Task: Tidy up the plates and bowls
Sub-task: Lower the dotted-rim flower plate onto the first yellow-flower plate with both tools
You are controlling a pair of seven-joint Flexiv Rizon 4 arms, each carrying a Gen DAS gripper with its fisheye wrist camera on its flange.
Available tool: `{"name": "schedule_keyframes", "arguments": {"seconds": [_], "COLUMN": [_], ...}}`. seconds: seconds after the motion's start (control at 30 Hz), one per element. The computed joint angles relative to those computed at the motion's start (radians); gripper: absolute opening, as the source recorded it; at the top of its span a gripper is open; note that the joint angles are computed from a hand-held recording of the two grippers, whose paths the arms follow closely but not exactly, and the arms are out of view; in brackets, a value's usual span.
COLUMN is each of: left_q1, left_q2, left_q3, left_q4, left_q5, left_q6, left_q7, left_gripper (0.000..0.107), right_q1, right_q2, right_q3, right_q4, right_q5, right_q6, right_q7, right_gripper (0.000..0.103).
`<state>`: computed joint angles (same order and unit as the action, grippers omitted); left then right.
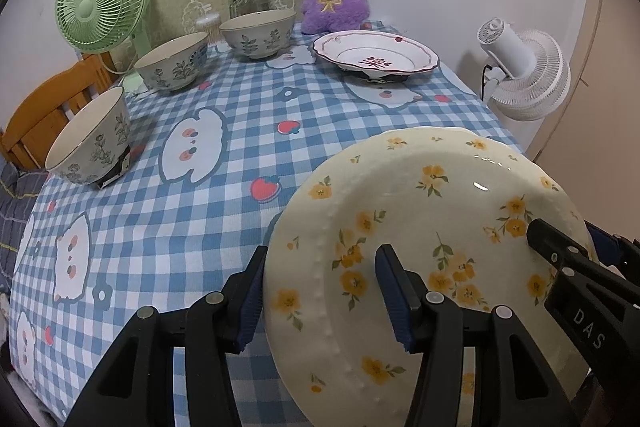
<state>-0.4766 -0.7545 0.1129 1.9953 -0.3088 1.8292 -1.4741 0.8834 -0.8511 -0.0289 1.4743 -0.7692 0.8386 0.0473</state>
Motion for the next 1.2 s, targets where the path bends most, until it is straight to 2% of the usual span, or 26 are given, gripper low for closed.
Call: {"name": "schedule_keyframes", "arguments": {"seconds": [0.43,0.67,0.8,1.0,1.1,1.2], "left_q1": [0.075,0.095,0.095,0.08,0.081,0.103], "left_q2": [-0.005,-0.005,-0.005,-0.007,-0.011,-0.012], "left_q3": [-0.074,-0.095,-0.095,-0.08,-0.086,-0.107], "left_q4": [0.011,0.014,0.015,0.014,0.012,0.009], "left_q5": [0.036,0.047,0.047,0.042,0.048,0.054], "left_q6": [0.048,0.056,0.056,0.059,0.069,0.063], "left_q7": [0.018,0.022,0.022,0.027,0.035,0.037], "left_gripper": [0.055,0.055,0.055,0.055,0.052,0.052], "right_q1": [0.008,0.005,0.008,0.022,0.041,0.039], "right_q2": [-0.017,-0.024,-0.031,-0.06,-0.079,-0.087], "right_q3": [0.011,0.02,0.025,0.034,0.024,0.024], "right_q4": [-0.042,-0.054,-0.072,-0.143,-0.188,-0.199], "right_q5": [0.033,0.052,0.066,0.097,0.098,0.103], "right_q6": [-0.062,-0.053,-0.076,-0.193,-0.27,-0.277], "right_q7": [-0.009,-0.016,-0.039,-0.104,-0.12,-0.117], "right_gripper": [0.053,0.066,0.069,0.072,0.073,0.074]}}
